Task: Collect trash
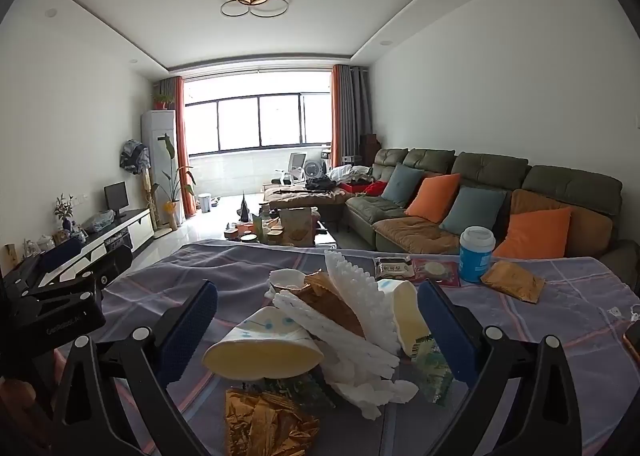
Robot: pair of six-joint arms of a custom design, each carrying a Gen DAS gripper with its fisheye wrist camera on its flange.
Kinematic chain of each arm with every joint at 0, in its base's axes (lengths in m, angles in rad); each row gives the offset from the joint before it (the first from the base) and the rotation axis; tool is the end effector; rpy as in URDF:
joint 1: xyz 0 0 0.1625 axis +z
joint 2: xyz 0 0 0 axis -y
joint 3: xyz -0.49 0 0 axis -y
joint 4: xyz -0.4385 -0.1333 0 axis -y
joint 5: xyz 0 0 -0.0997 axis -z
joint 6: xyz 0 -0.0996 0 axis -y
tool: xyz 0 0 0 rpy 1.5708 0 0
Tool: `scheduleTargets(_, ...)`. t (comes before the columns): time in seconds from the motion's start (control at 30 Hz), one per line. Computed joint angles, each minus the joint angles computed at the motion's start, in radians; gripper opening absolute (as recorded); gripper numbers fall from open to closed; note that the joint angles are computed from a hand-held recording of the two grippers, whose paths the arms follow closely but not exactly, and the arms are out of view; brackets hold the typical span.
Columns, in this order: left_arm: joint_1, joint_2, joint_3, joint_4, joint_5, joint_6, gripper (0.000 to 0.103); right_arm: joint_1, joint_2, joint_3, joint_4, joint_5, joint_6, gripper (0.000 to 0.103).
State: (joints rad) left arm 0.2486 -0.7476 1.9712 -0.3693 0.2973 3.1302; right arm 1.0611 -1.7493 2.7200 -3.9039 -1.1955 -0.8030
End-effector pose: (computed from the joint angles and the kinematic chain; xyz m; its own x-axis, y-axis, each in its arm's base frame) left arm -0.3824 -0.3328 -0.0042 -0.6890 0.1273 -0.7135 0.7231 0.1870 -0.6649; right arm 0.0156 -0.3202 0.3612 -0.7582 -0.0320 0.6512 -0.6401 0.2268 -0.7341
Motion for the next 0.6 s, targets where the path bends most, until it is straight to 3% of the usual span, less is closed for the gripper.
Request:
scheduleTargets(0.07, -0.001, -0.001, 0.002, -0.005, 0.001, 0.001, 0.1, 0.017, -0.011, -0.005, 0.033, -0.036, -0.008, 0.099)
scheduleTargets(0.3, -0.009, 0.001, -0.019, 0.049, 0.001, -0.042, 0.1, 0.018, -0.007, -0.004, 0.026, -0.036, -0.015, 0.099)
scheduleTargets(0.43, -0.007, -0.025, 0.026, -0.041, 0.003, 0.012, 0.1, 0.016, -0.005, -0.003, 0.022, -0.031, -0.013, 0.099)
scheduleTargets(0.6, -0.008, -0.017, 0.019, -0.045, 0.002, 0.017, 0.1, 0.012, -0.009, -0.003, 0.025, -0.025, -0.012, 0.099)
